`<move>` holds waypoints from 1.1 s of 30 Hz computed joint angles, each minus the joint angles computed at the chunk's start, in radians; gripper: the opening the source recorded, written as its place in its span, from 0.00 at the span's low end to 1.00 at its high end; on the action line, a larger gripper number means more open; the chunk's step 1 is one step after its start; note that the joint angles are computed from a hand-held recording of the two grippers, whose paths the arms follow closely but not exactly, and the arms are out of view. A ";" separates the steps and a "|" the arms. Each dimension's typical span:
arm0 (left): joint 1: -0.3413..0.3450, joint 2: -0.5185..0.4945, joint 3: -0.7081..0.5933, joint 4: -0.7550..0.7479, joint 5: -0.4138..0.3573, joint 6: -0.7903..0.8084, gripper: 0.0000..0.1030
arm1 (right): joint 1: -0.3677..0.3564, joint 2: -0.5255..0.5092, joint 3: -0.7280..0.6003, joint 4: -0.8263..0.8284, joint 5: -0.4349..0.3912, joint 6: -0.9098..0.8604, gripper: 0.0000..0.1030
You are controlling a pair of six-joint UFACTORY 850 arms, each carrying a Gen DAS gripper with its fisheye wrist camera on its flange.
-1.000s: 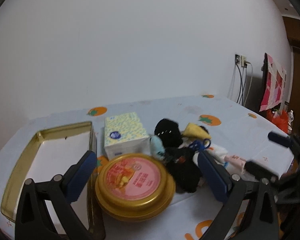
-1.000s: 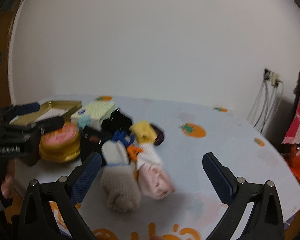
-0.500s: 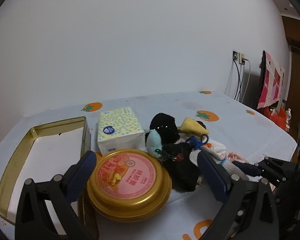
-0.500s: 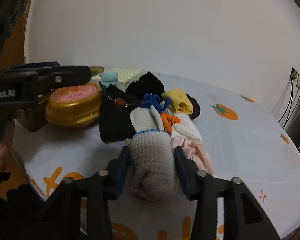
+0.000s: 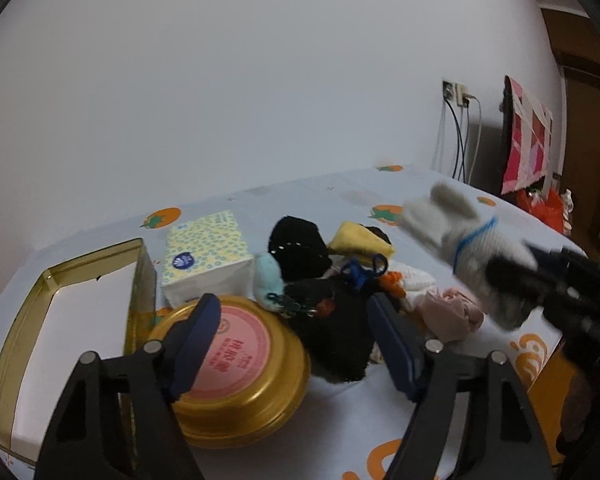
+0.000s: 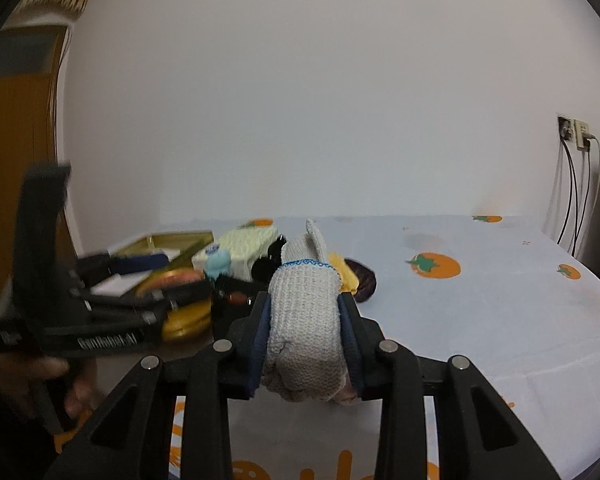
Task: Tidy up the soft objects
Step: 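Grasp the white knit glove with the right gripper while the left grasps the pink sock, then carry the glove and pink sock with both grippers over the gold tray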
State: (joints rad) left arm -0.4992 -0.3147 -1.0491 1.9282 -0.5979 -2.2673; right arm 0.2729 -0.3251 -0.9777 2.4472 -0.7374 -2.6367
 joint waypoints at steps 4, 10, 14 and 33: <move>-0.003 -0.022 -0.025 -0.022 0.032 0.037 0.58 | -0.013 0.005 0.001 0.025 -0.029 0.002 0.35; -0.021 -0.064 -0.094 -0.003 0.085 0.065 0.58 | -0.049 -0.005 -0.016 0.047 -0.024 0.034 0.35; -0.028 -0.115 -0.165 -0.042 0.134 0.109 0.58 | -0.059 -0.021 -0.036 0.102 0.041 0.017 0.35; -0.034 -0.222 -0.294 -0.188 0.314 0.283 0.11 | -0.098 -0.057 -0.039 0.137 0.043 -0.005 0.35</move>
State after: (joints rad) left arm -0.5327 -0.5368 -1.3431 1.7398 -0.2839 -1.9842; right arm 0.1751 -0.3822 -1.0170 2.5846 -0.6940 -2.6420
